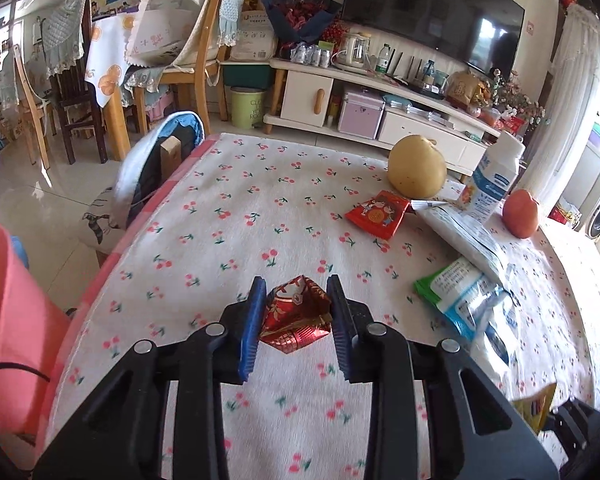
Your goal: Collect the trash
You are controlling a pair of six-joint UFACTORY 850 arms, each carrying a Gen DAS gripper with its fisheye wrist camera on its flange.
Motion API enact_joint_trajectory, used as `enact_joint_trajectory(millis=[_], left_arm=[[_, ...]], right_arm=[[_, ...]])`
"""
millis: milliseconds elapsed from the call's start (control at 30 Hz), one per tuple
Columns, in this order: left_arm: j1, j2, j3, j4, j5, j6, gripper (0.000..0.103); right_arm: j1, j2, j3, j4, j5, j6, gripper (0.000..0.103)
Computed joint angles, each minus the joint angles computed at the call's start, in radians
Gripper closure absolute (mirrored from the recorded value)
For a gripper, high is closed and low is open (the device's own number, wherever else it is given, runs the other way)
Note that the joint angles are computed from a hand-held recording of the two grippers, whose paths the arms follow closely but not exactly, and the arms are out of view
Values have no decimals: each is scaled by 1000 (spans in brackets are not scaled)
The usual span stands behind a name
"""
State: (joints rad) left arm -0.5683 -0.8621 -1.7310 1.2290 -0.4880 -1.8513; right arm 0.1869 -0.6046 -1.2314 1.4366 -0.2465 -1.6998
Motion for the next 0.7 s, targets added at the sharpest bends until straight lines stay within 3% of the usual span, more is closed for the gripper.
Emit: enact_joint_trajectory(millis=[200,400,500,567,600,700], left_arm=[[-22,84,141,125,17,-186,72],[-41,117,205,151,32,-253,70],[-43,115,201,112,36,-212,68],[-44,111,195,66,30,-165,66],[-43,114,199,71,34,-168,62],[-44,139,247,156,32,-274,32]], right_arm=[[3,11,20,157,12,-165,41],[3,16,30,185,16,-195,42],[3,13,27,159,21,-164,39],[4,6,16,68,26,-69,29],[3,1,10,48,27,-49,23],[3,-7,-3,-35,15,22,16]])
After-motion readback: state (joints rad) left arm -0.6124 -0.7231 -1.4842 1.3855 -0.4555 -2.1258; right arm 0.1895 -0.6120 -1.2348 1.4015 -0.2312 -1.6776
